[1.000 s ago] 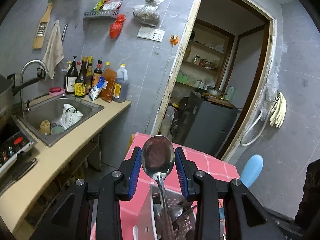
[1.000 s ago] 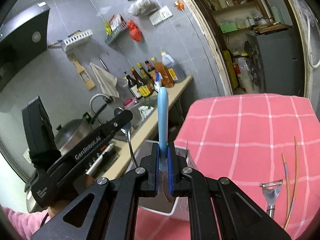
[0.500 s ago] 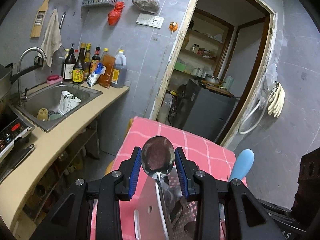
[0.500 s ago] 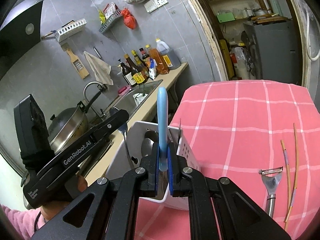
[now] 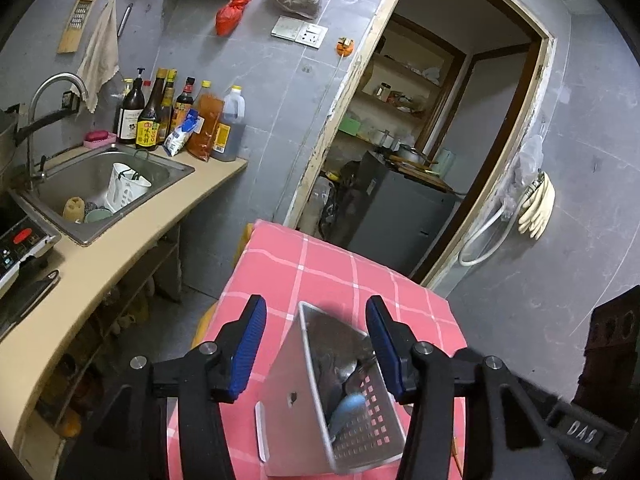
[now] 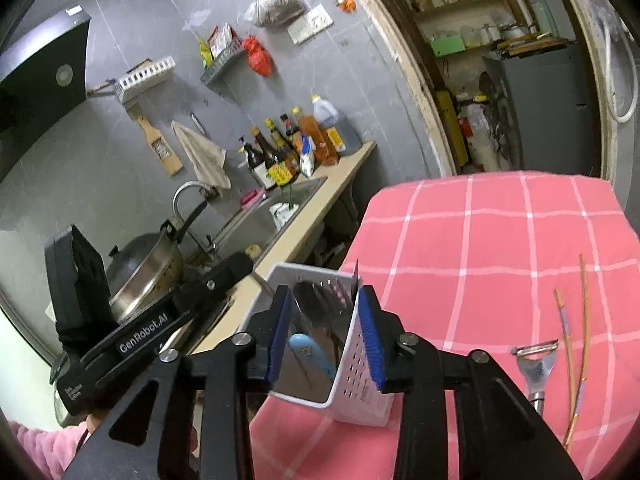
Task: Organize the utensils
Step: 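Lower both held spoons into the white caddy and open both grippers, then move both grippers back over the steel peeler and wooden chopsticks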
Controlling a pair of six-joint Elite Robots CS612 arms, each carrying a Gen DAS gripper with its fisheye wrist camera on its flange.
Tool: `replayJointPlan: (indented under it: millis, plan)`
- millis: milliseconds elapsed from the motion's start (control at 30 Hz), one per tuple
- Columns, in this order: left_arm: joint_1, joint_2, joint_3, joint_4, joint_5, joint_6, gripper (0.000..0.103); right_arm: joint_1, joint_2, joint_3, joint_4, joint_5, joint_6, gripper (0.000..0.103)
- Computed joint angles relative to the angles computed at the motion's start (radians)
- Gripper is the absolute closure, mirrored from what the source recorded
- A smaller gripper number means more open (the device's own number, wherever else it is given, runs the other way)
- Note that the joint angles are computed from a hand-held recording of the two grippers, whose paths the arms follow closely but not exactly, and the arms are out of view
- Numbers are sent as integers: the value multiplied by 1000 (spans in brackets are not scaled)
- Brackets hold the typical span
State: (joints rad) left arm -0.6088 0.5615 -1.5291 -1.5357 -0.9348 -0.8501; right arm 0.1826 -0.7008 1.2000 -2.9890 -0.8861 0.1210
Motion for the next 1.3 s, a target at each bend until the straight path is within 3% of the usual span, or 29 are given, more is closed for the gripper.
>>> replayJointPlan:
  millis: [167, 267, 333, 433, 633, 833, 1067, 1200, 1300]
  plan:
    - [-5, -5, 4, -29, 9, 31, 39, -10, -12, 21, -104, -62, 59, 47]
    - [-11, -14, 16, -51, 9, 53, 22, -18, -22, 40, -167, -124, 86, 30]
    - [-16, -18, 25, -74, 0, 72, 11, -25, -32, 61, -211, -179, 98, 14]
    - [-26, -31, 52, -106, 0, 109, 2, -37, -45, 85, -248, -242, 109, 2]
    - [-44, -61, 121, -171, -60, 196, 1, -80, -75, 141, -236, -346, 127, 2]
    - [-54, -92, 201, -184, -141, 227, 1, -122, -82, 167, -161, -372, 125, 2]
    - [-50, -129, 307, -128, -255, 189, 1, -162, -50, 134, 17, -302, 65, 2]
    - [-41, -145, 370, -74, -323, 129, 1, -177, -11, 87, 109, -238, 25, 2]
    - [-33, -150, 402, -44, -363, 81, 8, -179, 34, 15, 207, -191, -19, 2]
